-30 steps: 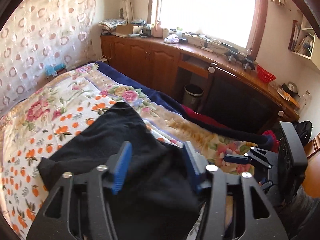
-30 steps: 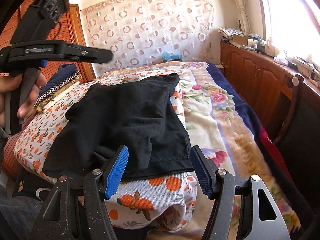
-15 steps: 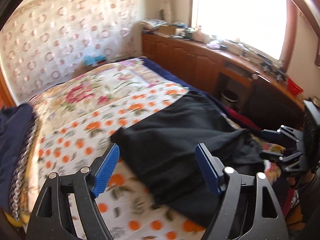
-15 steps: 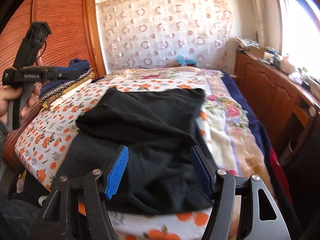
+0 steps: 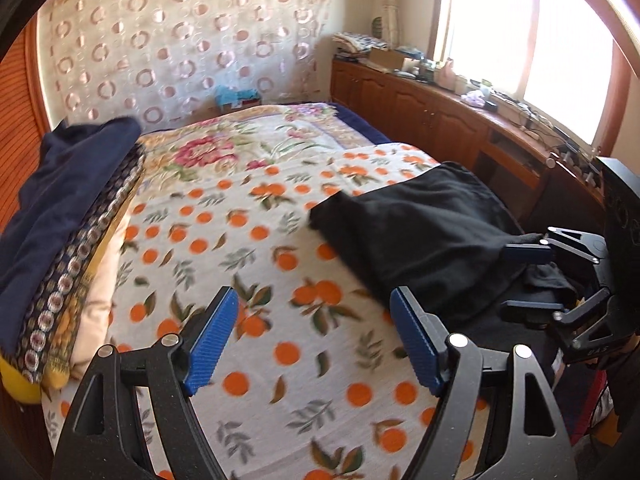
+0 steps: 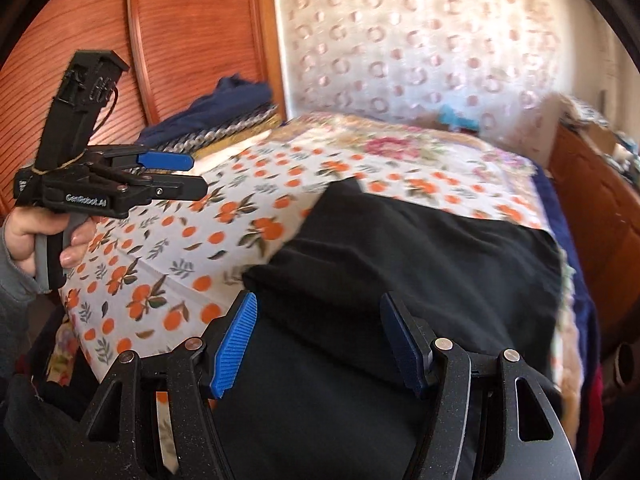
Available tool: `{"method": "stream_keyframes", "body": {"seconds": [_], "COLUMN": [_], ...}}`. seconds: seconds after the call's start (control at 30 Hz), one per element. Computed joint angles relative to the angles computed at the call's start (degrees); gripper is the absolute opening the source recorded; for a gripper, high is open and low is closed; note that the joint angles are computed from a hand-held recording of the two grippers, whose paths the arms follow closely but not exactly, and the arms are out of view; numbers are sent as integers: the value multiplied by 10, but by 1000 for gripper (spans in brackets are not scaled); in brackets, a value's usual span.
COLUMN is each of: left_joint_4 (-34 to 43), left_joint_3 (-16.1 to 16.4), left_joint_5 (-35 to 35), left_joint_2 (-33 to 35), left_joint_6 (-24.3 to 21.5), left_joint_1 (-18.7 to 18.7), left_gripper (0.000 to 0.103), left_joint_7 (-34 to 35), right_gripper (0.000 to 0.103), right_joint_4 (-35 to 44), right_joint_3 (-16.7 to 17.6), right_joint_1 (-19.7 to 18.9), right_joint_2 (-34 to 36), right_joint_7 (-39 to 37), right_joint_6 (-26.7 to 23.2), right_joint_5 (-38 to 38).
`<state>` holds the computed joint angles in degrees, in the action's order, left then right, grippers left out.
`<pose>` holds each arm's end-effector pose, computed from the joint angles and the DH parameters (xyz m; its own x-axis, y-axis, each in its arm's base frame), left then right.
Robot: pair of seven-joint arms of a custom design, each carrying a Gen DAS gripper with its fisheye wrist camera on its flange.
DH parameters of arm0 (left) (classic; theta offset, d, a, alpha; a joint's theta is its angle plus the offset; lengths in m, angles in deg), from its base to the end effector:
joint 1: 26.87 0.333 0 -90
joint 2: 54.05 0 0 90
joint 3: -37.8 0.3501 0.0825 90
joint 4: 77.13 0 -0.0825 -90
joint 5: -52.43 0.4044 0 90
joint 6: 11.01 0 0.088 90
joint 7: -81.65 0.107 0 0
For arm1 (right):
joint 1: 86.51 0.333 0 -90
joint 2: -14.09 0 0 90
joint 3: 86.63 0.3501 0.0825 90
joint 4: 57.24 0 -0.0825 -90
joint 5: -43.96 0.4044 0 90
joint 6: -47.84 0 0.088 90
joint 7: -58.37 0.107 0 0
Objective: Fold small clothes
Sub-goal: 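Carry the folded shirt with the right tool and lay it on the bed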
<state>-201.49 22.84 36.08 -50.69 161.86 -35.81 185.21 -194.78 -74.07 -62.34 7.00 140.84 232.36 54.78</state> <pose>0.5663 -0.2254 0.4809 -0.3966 -0.9151 0.0728 -0.6639 0.2312 -0.7112 0.4395 0.3098 0.4970 0.5596 -0.8287 -0.0103 -0.4933 -0.3231 -0.8076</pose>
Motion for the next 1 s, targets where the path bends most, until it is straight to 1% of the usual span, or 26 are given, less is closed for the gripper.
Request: {"method": "stream_keyframes", "body": {"seconds": [0.03,0.1,0.17,0.23,0.27,0.3,0.33,0.37,0.4,0.43,0.47,0.5,0.57,0.67,0.7,0.77,0.83,0.93,1.0], "left_joint_4": [-6,-15,-23,-29,-31,-32,-33,-33,-33,-32,-31,-29,-20,-3,3,18,35,62,84], "left_joint_3": [0,1,4,8,9,10,10,11,11,11,11,9,3,-7,-10,-18,-25,-39,-49], "left_joint_5": [-7,-24,-42,-49,-54,-59,-66,-71,-73,-73,-71,-74,-90,-105,-105,-102,-96,-89,-89], "left_joint_2": [-3,-7,-10,-12,-13,-13,-13,-12,-12,-10,-8,-7,0,12,16,27,40,60,76], "left_joint_6": [3,6,8,9,9,7,5,4,4,3,3,2,-2,-8,-11,-17,-24,-36,-48], "left_joint_1": [3,7,9,9,9,9,9,9,9,8,7,8,9,13,13,15,17,22,28], "left_gripper": [79,79,79,79,79,79,79,79,79,79,79,79,79,79,79,79,79,79,79], "left_joint_7": [5,17,29,33,37,42,50,55,58,60,60,64,81,102,104,109,112,114,118], "right_gripper": [66,66,66,66,66,66,65,61,48,34,26,10,9,8,8,8,7,7,7], "right_joint_4": [13,44,68,92,102,119,127,135,145,153,160,159,154,138,136,133,140,160,182], "right_joint_3": [-1,10,13,1,-8,-21,-30,-37,-45,-48,-48,-37,-22,-27,-35,-46,-55,-61,-70], "right_joint_1": [2,-13,-21,-8,-1,8,15,21,28,30,30,19,4,-2,-4,-15,-34,-70,-88], "right_joint_2": [11,35,55,73,81,95,100,105,113,117,122,118,105,69,60,48,42,44,52], "right_joint_7": [-4,9,57,58,79,116,119,121,134,127,111,62,-30,-125,-126,-103,-69,7,43], "right_joint_6": [-9,-34,-54,-81,-92,-104,-115,-129,-144,-156,-161,-160,-153,-134,-129,-122,-126,-137,-151], "right_joint_5": [-3,-36,-105,-118,-146,-195,-205,-215,-234,-232,-216,-159,-45,73,71,34,-11,-105,-154]}}
